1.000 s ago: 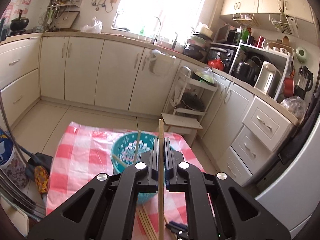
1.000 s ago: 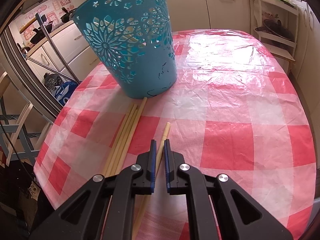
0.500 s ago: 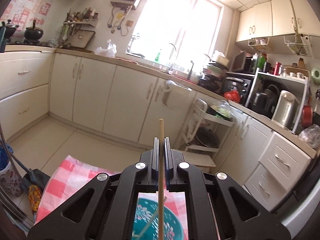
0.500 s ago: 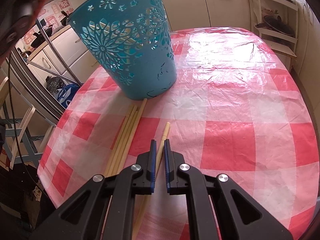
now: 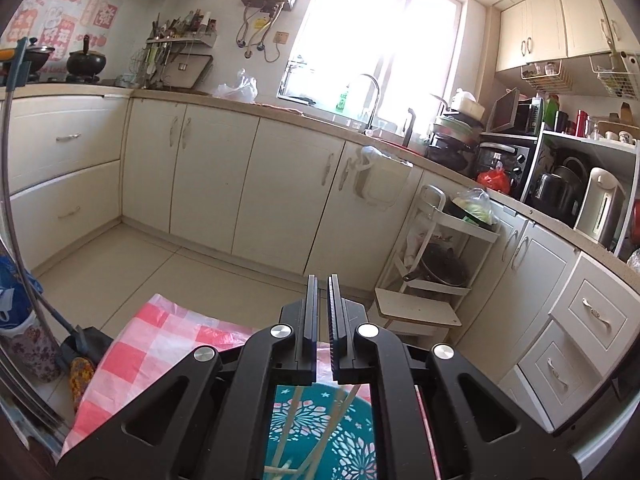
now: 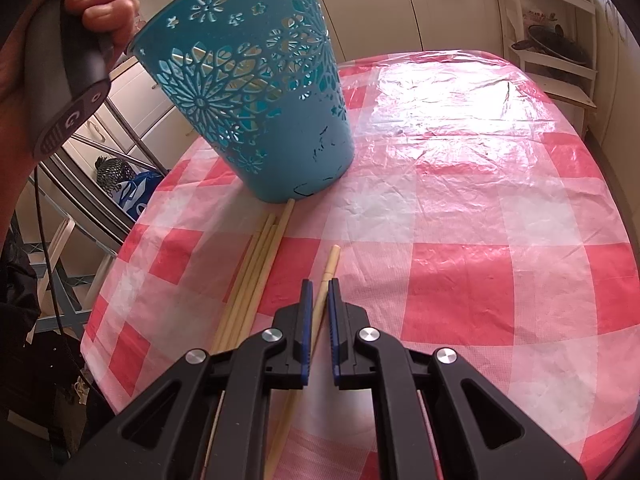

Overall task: Organize utensils
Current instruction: 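Open the left tool to drop the chopstick into the basket, then close the right tool on a single wooden chopstick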

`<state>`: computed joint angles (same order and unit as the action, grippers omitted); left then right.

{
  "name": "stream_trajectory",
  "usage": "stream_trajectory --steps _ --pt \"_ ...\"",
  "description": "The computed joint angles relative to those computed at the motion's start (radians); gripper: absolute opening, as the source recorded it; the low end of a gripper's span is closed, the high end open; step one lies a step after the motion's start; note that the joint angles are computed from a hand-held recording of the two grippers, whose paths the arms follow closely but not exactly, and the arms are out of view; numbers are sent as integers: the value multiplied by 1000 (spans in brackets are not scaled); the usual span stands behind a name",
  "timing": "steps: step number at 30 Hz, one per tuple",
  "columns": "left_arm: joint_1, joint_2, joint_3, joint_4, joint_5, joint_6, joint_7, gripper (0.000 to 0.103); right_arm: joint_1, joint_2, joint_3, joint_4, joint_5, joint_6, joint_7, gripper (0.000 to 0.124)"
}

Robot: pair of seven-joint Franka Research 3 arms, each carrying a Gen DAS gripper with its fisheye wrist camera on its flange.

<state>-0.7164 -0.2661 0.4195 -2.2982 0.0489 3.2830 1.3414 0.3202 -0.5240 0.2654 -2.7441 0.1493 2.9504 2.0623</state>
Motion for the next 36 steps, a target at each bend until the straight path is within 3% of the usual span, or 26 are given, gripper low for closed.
stream_trajectory --steps 8,13,18,25,27,30,32,36 --pt "17 -120 14 -94 6 -19 34 5 -16 3 18 5 -20 -5 16 8" --pt "76 -247 0 -211 9 -47 66 9 -16 5 18 7 -28 -6 22 8" --pt "211 -347 -48 -368 -7 -111 69 40 -1 -15 7 8 -27 -48 14 11" --pt "270 -259 -61 -424 -87 -219 126 48 -121 -34 152 38 -204 -119 112 9" --pt "266 -234 -57 -429 -114 -224 151 51 -95 -33 120 27 -197 -102 125 8" --pt "262 -211 -55 -437 -158 -237 184 58 8 -45 -2 -22 -89 -28 101 6" --pt "218 -205 -7 -415 -218 -280 222 58 57 -73 -54 -54 -25 27 75 6" --pt "184 -211 23 -420 -299 -267 288 65 181 -119 -162 -106 106 170 8 6"
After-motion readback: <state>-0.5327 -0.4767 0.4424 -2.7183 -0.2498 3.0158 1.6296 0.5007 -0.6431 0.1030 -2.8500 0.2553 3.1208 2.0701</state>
